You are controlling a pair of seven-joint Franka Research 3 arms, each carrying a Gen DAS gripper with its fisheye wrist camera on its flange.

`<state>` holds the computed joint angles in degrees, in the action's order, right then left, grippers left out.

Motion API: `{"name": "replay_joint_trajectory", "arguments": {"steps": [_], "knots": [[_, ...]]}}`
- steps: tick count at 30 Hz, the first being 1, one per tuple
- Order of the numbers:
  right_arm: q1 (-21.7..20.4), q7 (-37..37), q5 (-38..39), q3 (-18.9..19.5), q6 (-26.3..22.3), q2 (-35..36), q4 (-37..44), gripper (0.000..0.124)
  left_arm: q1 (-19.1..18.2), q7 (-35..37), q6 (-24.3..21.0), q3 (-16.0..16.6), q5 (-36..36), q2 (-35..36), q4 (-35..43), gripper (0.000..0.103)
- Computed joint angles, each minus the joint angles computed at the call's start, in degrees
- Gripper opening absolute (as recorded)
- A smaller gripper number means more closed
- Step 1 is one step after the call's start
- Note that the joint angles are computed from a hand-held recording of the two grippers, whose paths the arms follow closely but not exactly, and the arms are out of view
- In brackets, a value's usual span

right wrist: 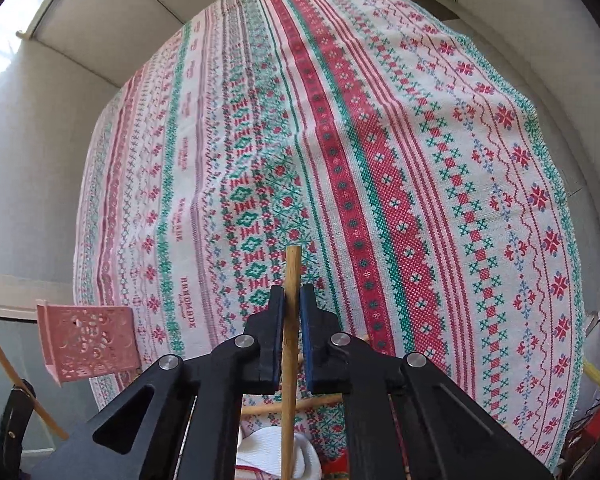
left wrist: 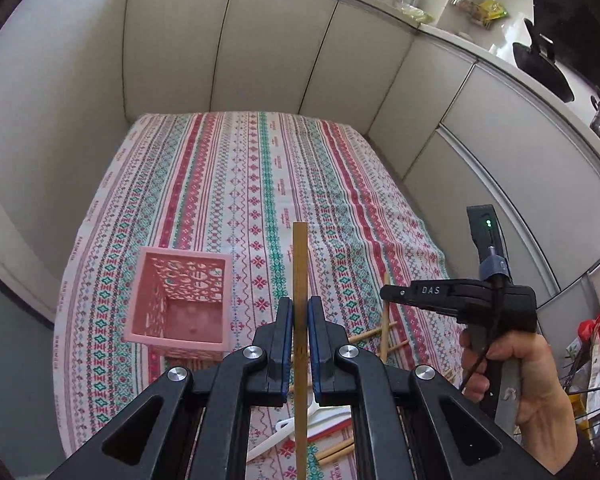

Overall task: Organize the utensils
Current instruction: 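Lift both held chopsticks and carry them over the pink mesh basket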

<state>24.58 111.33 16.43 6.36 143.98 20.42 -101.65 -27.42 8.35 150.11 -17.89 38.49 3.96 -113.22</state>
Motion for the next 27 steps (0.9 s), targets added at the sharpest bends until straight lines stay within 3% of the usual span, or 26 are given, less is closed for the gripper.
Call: {"name": "replay_joint_trajectory", "arguments": {"steps": [5, 14, 20, 27], "knots": [[0.17, -2.15, 2.42, 1.31, 7.57, -7.86, -6.99, 0.008, 0.86, -11.88, -1.33, -0.87, 10.89, -7.55, -4.35, 0.007], [2.25, -3.33, 2.25, 3.13, 21.48, -20.06, -17.9, 0.008, 6.43, -37.57, -11.37, -8.3, 33.19, -18.41, -9.73, 0.007], [2.07, 6.25, -9.43, 4.75, 29.04, -23.32, -20.54, 0.008, 7.42, -47.16, -19.63, -9.6, 41.75, -18.11, -10.47, 0.007], [2.2, 9.24, -11.94, 5.27, 36.15, -21.87, -19.89, 0.008, 6.25, -51.4, -27.01, -8.28, 49.68, -13.71, -9.17, 0.007]]}}
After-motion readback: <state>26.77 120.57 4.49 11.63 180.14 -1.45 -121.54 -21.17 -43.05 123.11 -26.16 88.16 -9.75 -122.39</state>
